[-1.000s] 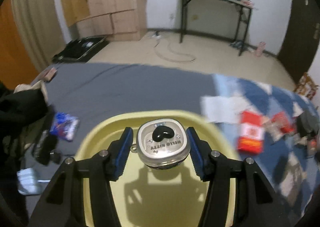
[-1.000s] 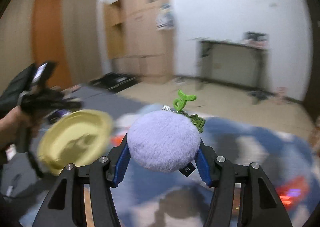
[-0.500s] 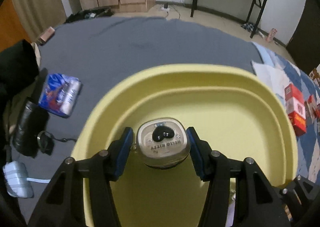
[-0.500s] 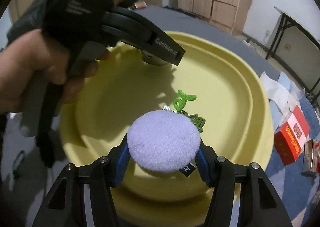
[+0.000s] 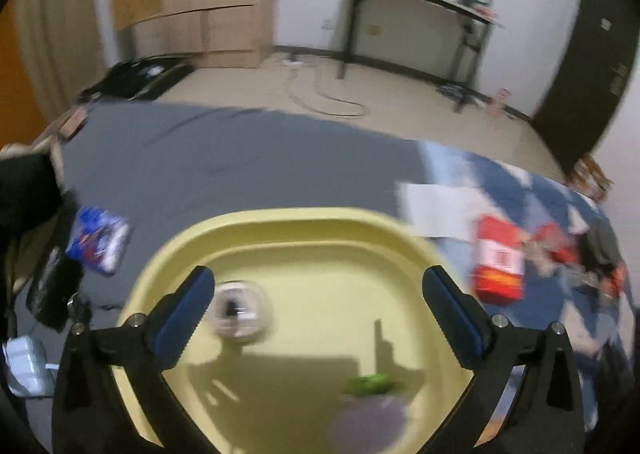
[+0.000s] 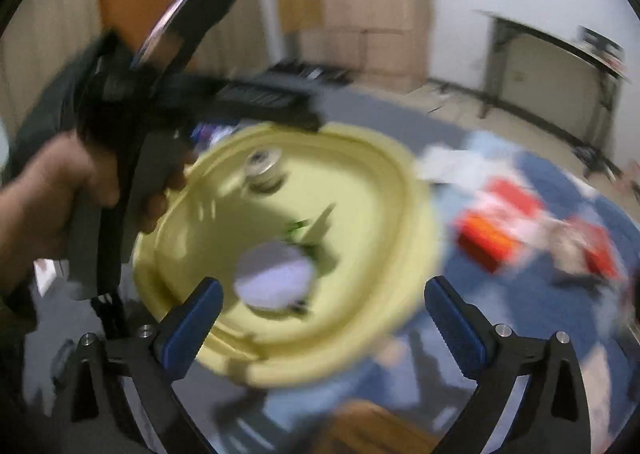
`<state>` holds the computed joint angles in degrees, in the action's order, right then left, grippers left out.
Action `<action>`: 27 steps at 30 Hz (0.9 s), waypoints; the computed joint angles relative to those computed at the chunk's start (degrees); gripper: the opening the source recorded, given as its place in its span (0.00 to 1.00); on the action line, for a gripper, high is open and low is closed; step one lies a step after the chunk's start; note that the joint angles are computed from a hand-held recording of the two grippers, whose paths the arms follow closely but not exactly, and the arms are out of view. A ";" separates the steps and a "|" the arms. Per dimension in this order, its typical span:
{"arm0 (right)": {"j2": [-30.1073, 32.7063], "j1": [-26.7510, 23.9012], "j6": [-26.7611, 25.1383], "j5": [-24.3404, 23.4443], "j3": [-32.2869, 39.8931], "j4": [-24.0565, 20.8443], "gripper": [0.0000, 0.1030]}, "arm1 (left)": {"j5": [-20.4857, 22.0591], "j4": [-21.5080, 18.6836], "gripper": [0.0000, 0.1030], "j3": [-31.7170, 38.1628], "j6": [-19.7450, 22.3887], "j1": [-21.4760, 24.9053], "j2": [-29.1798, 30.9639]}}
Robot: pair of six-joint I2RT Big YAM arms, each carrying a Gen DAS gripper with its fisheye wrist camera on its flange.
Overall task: Organize rigid objects
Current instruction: 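Place the tin in the yellow tray with the left gripper while the right drops the plush ball there, then grasp the red lighter with the left gripper while the right grasps the red cigarette pack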
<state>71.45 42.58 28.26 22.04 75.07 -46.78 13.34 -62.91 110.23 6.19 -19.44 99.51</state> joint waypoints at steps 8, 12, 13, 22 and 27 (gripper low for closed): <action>-29.26 -13.85 9.93 7.70 -17.46 -12.41 1.00 | 5.38 -5.22 1.00 5.96 7.07 -11.69 0.37; -36.61 -36.06 -3.40 -2.90 -20.20 -16.64 1.00 | -0.28 -7.02 1.00 9.46 14.20 -17.09 3.62; -37.29 -39.05 -4.85 -4.94 -20.39 -16.84 1.00 | -1.47 -7.32 1.00 10.63 15.28 -18.06 4.86; -40.72 -64.88 -21.29 -29.45 -20.77 -20.54 1.00 | 3.08 -15.17 1.00 18.88 17.11 -20.38 12.80; -38.91 -74.33 -31.43 -36.58 -18.25 -25.23 1.00 | 1.71 -17.60 1.00 21.64 19.86 -21.60 15.17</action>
<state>32.53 -31.74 -3.17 -14.54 56.82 -72.01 15.05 -80.51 131.87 26.05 -41.04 114.69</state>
